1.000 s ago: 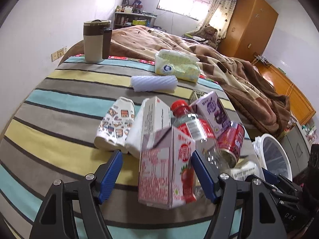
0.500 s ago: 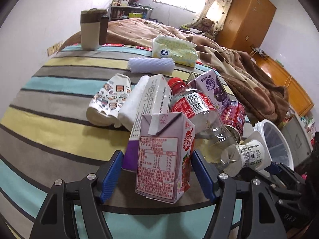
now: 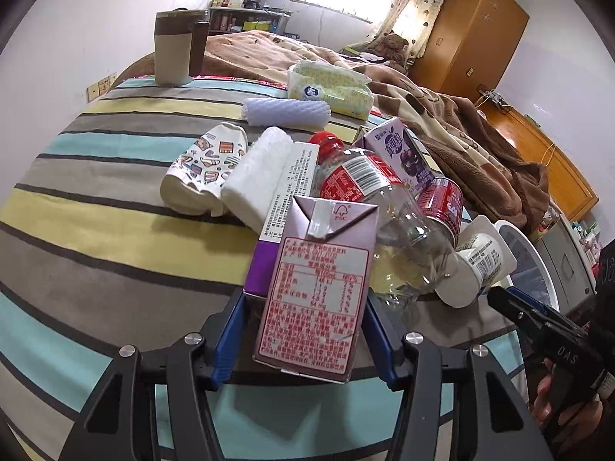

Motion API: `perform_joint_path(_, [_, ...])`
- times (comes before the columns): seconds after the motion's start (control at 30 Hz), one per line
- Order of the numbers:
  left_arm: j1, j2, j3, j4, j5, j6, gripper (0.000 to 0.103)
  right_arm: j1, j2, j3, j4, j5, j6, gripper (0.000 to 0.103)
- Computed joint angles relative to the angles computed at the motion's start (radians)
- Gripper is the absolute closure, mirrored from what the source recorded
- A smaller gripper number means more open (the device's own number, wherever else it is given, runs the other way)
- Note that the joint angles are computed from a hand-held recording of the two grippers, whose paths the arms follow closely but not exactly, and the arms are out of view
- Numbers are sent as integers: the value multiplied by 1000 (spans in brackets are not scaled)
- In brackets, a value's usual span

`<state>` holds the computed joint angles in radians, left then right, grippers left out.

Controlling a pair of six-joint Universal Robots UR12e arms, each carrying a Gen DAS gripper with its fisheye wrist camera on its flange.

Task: Collect trash
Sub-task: 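Close left gripper on the pink carton while right gripper grasps the white yogurt cup, then lift the pink carton with left gripper while right gripper lifts the yogurt cup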

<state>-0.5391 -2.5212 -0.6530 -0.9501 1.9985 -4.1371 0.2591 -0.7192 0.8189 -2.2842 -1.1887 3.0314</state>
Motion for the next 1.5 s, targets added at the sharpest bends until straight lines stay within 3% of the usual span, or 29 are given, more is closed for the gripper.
perform_joint_path(0.07, [-1,2,-4,3,-3,6,45,-7,-7,14,-19,34,70,29])
perform_joint_path(0.13, [0,9,-19,15,-12,0,46,-17,-7,19,-22,117,137,29])
perform_joint_path(0.2, [1,13,-29,24,-21,-5,46,-18,4,-2,7,180,162,29])
perform_joint_path(0.3, [2,15,-34,17,-30,-8,45,-9,30,-51,69,206,178,29])
perform_joint_path(0.67, [-1,13,-28,20,-18,7,45,11,113,-209,149,151,344,29])
perform_joint_path(0.8, [2,8,-21,18,-23,2,45,22,143,-275,188,115,349,29])
perform_joint_path(0.97, [3,15,-32,33,-20,7,45,17,169,-325,211,123,425,29])
perform_joint_path(1.13, [5,13,-30,33,-23,8,45,25,187,-357,267,105,406,29])
perform_joint_path(1.3, [5,11,-24,29,-18,1,45,26,188,-361,267,94,370,31])
perform_joint_path(1.5, [2,5,-12,32,-8,11,47,19,157,-299,231,107,347,37])
